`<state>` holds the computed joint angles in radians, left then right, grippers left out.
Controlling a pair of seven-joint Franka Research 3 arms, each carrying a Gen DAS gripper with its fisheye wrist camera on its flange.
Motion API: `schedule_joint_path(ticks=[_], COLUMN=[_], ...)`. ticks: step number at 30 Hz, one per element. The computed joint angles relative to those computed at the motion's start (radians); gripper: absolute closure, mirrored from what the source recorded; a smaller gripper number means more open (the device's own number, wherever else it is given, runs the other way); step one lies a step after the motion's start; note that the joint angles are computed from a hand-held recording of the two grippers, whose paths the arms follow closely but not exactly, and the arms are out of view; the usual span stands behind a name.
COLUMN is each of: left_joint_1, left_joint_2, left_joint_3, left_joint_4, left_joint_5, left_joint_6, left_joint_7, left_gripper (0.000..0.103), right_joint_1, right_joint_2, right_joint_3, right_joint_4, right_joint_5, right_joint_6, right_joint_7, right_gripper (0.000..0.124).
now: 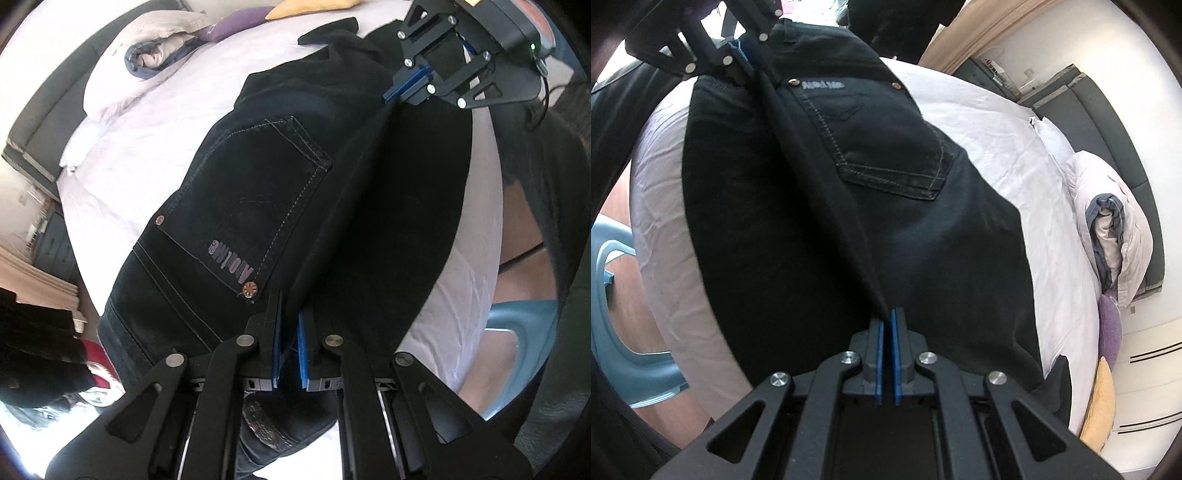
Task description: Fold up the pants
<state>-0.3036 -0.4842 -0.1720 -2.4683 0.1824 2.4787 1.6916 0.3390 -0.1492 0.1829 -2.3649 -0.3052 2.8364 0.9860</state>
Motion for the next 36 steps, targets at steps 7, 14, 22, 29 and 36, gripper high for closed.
schedule_joint_path(ticks=[7,14,22,29,36], left_joint_1=[-0.006,-0.042,-0.038,-0.042,-0.037], left_joint_2=[-0.019,-0.062,-0.079,-0.086,-0.075], left_joint_3=[-0.013,0.033,0.041,0.04,0.047], left_joint_4=[-0.059,-0.094,-0.119,-0.137,-0.143], left_joint_5=[0.027,-0.01,-0.029,-0.031,-0.035], left_joint_6=[0.068,0.079,0.094,0.109,0.137], left_joint_7=[-0.051,0.053,0.102,0.137,0.149], left_gripper=[0.097,0.097,0.097,0.097,0.097], right_joint_1=[-0.012,-0.015,-0.022,-0.022,-0.034], right_joint_2=[-0.033,-0.077,-0.113,-0.134,-0.146], right_joint_3=[0.01,0.025,0.042,0.048,0.064], right_joint_4=[-0.023,-0.078,-0.106,-0.124,-0.136], right_joint_5=[-0.025,-0.009,-0.014,-0.004,-0.035], right_joint_6=[-0.008,-0.005,-0.012,-0.021,-0.016], right_joint_7=[0.025,0.042,0.031,0.031,0.068], right_gripper=[0.12,0.12,0.12,0.12,0.12])
